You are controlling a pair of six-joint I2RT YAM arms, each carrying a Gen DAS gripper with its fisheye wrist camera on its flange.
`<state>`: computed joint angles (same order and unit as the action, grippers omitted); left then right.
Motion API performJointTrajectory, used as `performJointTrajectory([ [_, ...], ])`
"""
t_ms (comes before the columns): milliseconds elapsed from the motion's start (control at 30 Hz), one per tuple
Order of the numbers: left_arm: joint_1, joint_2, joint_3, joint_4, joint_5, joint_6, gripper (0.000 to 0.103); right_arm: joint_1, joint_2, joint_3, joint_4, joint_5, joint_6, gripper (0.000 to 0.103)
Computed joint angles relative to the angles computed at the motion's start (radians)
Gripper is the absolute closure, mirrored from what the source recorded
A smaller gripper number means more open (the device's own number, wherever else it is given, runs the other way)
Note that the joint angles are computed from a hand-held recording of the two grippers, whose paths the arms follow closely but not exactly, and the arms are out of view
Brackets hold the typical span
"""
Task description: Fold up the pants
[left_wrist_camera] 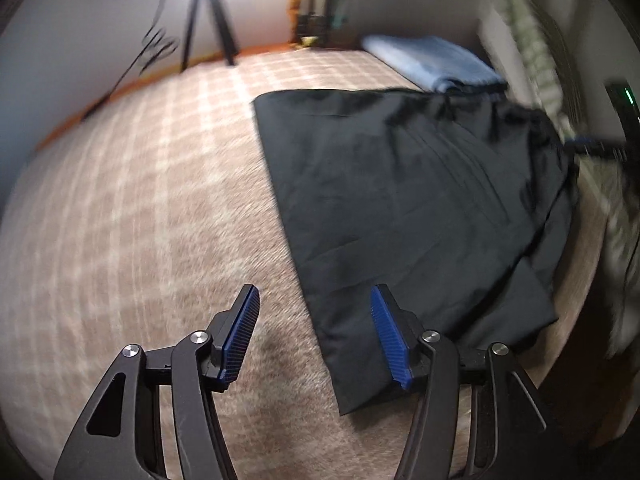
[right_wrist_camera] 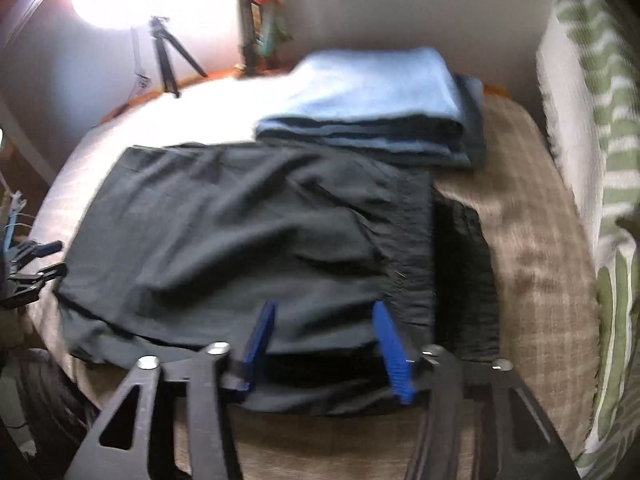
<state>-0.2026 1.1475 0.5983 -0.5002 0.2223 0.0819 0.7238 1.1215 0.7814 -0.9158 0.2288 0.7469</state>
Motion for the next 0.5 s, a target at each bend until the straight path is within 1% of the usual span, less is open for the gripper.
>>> performJointTrajectory([
  [67,0.06,0.018,0.003,-0.015,0.086,-0.032,0.045,0.037,0.032,0.051,0.017,0.003,0.036,0.041],
  [133,0.082,0.032,-0.003,-0.011,0.129,-0.059,0.045,0.054,0.081,0.102,0.077,-0.029,0.042,0.038],
  [200,0.077,0.034,-0.015,-0.002,0.145,-0.072,0.045,0.076,0.151,0.165,0.128,-0.049,0.039,0.035],
  [333,0.038,0.027,-0.032,0.03,0.112,-0.103,0.045,0.106,0.348,0.328,0.211,-0.101,0.036,0.028],
  [400,0.056,0.029,-0.037,0.04,0.149,-0.118,0.045,0.11,0.456,0.418,0.244,-0.139,0.02,0.028],
  [500,0.087,0.032,-0.046,0.06,0.196,-0.136,0.048,0.11,0.632,0.583,0.261,-0.191,-0.005,0.027],
])
